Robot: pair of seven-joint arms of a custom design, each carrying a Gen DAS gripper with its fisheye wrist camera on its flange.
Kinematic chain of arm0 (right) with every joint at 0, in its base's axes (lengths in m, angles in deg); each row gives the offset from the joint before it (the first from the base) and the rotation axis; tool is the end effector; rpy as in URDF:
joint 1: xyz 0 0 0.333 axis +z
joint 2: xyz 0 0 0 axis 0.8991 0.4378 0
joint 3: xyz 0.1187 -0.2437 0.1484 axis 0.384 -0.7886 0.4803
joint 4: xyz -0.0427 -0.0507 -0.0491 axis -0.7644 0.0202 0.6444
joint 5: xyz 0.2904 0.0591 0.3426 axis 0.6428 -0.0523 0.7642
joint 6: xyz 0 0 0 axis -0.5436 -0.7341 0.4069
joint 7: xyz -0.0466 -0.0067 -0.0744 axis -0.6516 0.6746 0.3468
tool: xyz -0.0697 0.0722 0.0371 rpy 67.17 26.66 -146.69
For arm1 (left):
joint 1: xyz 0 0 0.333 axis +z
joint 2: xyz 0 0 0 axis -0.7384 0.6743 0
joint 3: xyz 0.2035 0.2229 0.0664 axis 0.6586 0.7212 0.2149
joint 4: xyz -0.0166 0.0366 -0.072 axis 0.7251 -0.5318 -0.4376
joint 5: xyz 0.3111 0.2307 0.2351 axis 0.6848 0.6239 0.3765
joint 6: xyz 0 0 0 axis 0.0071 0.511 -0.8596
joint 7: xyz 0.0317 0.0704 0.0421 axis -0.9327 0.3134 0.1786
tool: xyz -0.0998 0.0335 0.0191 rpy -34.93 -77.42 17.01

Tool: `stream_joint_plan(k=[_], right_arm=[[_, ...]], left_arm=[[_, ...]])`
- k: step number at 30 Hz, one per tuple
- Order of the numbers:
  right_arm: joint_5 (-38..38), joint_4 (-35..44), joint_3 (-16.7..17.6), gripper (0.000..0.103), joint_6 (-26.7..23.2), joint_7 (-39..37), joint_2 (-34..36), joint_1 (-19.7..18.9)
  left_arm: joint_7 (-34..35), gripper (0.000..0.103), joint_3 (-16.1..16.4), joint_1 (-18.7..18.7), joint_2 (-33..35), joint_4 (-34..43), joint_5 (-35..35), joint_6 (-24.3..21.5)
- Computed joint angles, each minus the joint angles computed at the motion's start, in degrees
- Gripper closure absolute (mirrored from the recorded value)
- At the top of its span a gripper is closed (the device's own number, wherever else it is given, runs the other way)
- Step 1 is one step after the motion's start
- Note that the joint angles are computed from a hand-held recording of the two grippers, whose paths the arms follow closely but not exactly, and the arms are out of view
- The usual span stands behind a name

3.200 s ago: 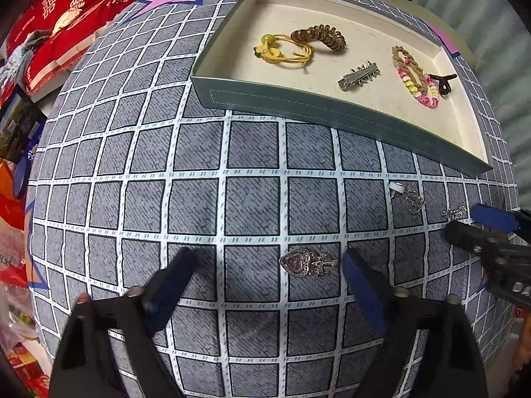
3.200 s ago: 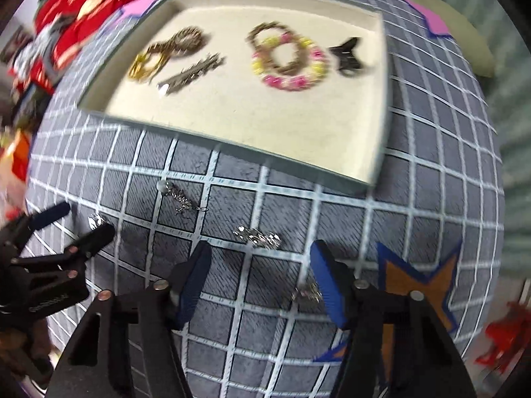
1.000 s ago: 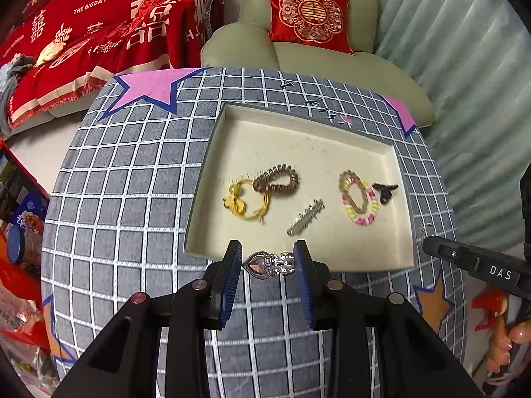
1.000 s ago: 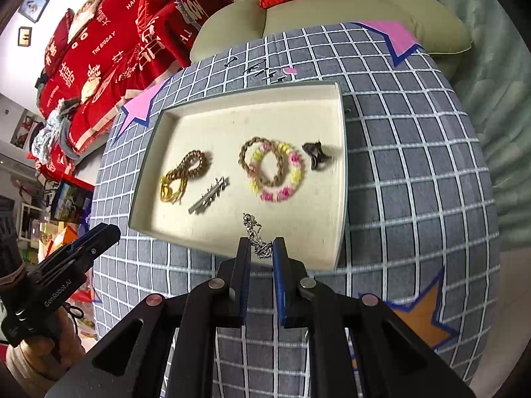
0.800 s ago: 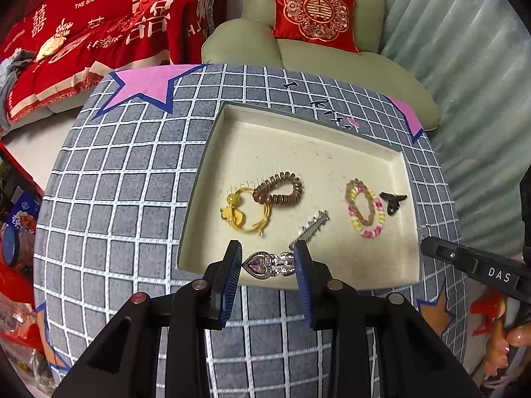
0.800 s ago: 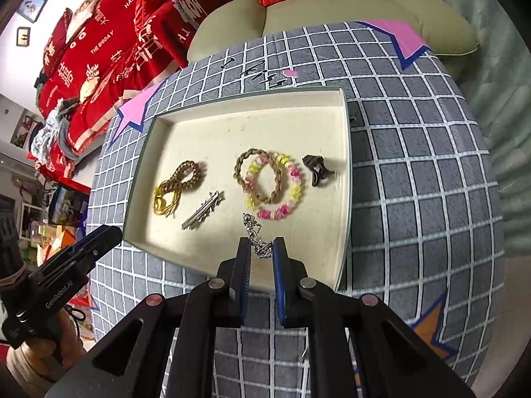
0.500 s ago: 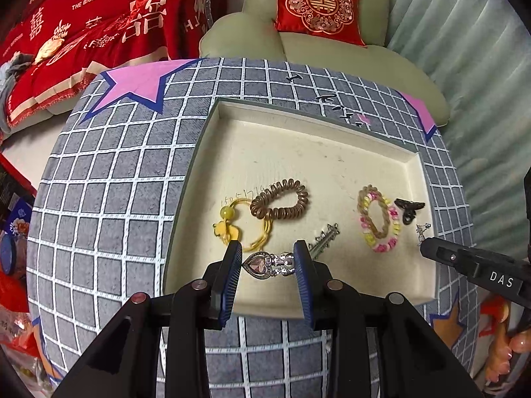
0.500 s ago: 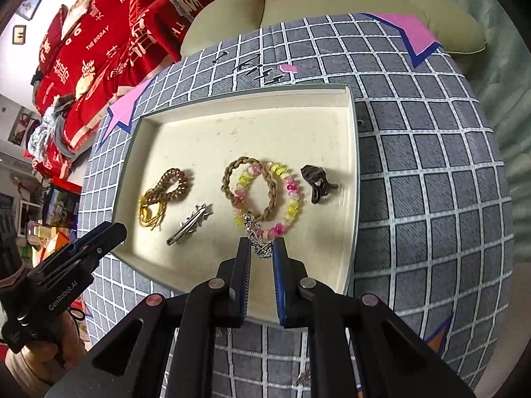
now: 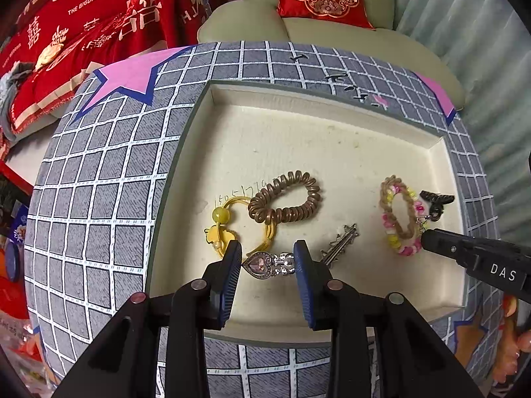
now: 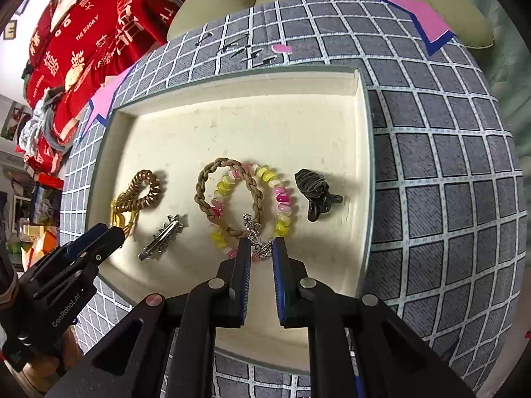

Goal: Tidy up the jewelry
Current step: 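Carry the heart pendant and chain charm over the tray with both tools, then open both tools to release the pendant and chain charm in the tray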

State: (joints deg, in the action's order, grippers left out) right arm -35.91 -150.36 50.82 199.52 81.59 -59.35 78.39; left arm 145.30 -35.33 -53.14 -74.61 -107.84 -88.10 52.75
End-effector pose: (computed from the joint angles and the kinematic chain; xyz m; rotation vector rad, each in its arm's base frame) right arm 0.6264 0.2127 0.5424 -1.7111 2.1972 0.1081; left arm 0.6505 -0.1669 0.5738 -1.8015 2.3188 -0.4948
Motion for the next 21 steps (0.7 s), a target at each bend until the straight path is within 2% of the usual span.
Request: stream_joint_plan(k=[7, 8, 10, 11, 12, 16, 19, 21], right_arm=[[-0.54, 0.55, 0.16, 0.087, -0.7, -0.77, 0.82, 0.1], [-0.45, 0.57, 0.16, 0.083, -0.76, -0.7, 0.84, 0.08], [-0.19, 0.93, 0.14, 0.069, -1.45, -0.53, 1.09, 0.02], [-0.03, 0.9, 0.16, 0.058, -1.4, -0.5, 1.07, 0.01], [0.09, 0.66, 0.17, 0.053, -0.97, -0.52, 0.91, 0.0], [0.67, -0.03, 0.16, 0.051, 0.22, -0.54, 0.03, 0.03], [1.24, -0.71, 0.08, 0.045, 1.28, -0.2, -0.88, 0.05], [1.71, -1.25, 0.0, 0.044, 2.31, 0.06, -1.69, 0.08]], left_arm=[[-0.18, 0.06, -0.14, -0.53, 0.54, 0.26, 3.07, -1.02], [-0.09, 0.06, -0.15, -0.58, 0.5, 0.25, 3.25, -1.26], [-0.05, 0.06, -0.19, -0.69, 0.48, 0.29, 3.74, -1.64], [-0.04, 0.06, -0.2, -0.75, 0.37, 0.2, 4.04, -1.65], [-0.06, 0.06, -0.22, -0.8, 0.26, 0.11, 4.28, -1.66], [-0.24, 0.06, -0.23, -0.88, -0.14, -0.05, 4.91, -1.87], [-0.13, 0.06, -0.21, -0.82, -0.43, -0.12, 4.85, -2.05], [-0.12, 0.034, -0.2, -0.78, -0.83, -0.41, 5.06, -1.72]])
